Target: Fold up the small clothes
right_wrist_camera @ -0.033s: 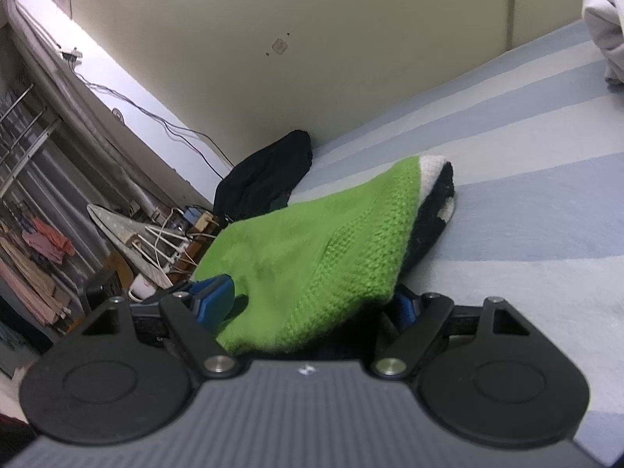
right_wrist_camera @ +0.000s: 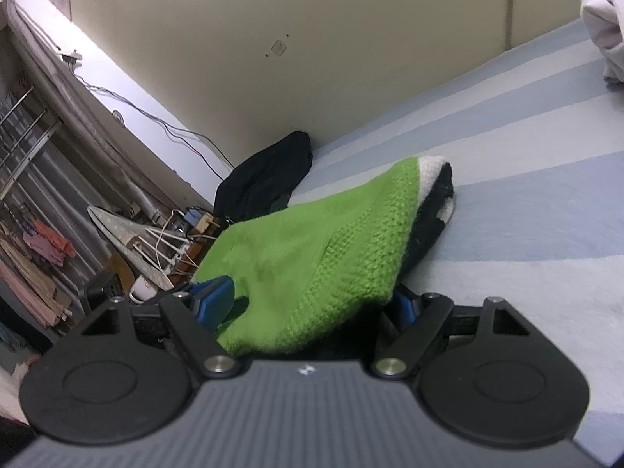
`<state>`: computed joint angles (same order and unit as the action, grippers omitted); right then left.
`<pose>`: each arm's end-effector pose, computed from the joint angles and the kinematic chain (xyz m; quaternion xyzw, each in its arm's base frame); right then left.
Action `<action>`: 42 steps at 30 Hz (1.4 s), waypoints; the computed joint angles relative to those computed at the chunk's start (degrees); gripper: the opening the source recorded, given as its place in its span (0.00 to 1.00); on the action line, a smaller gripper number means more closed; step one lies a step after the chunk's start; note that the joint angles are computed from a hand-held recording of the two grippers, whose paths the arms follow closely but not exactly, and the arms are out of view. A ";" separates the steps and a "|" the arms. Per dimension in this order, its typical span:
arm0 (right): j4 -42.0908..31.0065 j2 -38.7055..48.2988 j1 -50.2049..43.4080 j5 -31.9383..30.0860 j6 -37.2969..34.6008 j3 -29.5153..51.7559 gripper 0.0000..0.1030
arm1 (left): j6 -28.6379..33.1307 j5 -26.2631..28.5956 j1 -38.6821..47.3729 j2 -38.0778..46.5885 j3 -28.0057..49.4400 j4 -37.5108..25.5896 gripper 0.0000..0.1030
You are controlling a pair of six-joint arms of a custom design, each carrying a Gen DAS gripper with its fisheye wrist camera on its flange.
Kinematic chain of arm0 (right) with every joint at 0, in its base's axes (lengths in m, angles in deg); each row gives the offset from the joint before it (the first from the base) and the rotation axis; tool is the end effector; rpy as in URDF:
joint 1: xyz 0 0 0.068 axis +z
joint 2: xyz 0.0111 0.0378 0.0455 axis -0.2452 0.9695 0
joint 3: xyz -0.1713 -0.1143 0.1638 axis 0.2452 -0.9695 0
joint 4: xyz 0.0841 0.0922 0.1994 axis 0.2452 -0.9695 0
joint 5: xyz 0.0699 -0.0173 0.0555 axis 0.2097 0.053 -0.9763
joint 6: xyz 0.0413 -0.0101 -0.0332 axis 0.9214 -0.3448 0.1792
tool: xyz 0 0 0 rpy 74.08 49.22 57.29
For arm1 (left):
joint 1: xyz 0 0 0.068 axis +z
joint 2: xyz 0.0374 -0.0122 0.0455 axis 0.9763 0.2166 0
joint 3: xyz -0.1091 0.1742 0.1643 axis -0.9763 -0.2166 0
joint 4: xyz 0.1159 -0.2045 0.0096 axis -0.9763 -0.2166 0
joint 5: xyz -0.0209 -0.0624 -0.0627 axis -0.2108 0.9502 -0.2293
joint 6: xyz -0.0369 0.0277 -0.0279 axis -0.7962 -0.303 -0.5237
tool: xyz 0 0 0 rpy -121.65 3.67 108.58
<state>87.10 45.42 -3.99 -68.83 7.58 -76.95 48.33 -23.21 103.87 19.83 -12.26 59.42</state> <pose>0.2014 0.0569 0.1319 0.0458 0.8105 0.4499 0.3722 0.1489 0.0515 0.1440 0.1848 0.8830 -0.0608 0.4271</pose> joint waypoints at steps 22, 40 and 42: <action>-2.38 -0.84 1.84 2.38 -1.00 0.91 0.81 | 0.38 0.38 0.38 0.34 0.00 0.03 1.00; -2.44 -0.52 2.53 3.19 -1.28 1.09 0.81 | 0.39 0.42 0.46 0.62 0.05 0.23 1.00; -2.61 -0.58 2.65 3.40 -1.37 1.12 0.81 | 0.39 0.42 0.46 0.62 0.05 0.23 1.00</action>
<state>84.49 44.84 -1.34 -65.44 6.21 -75.83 48.72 -22.79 104.33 20.44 -12.21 59.65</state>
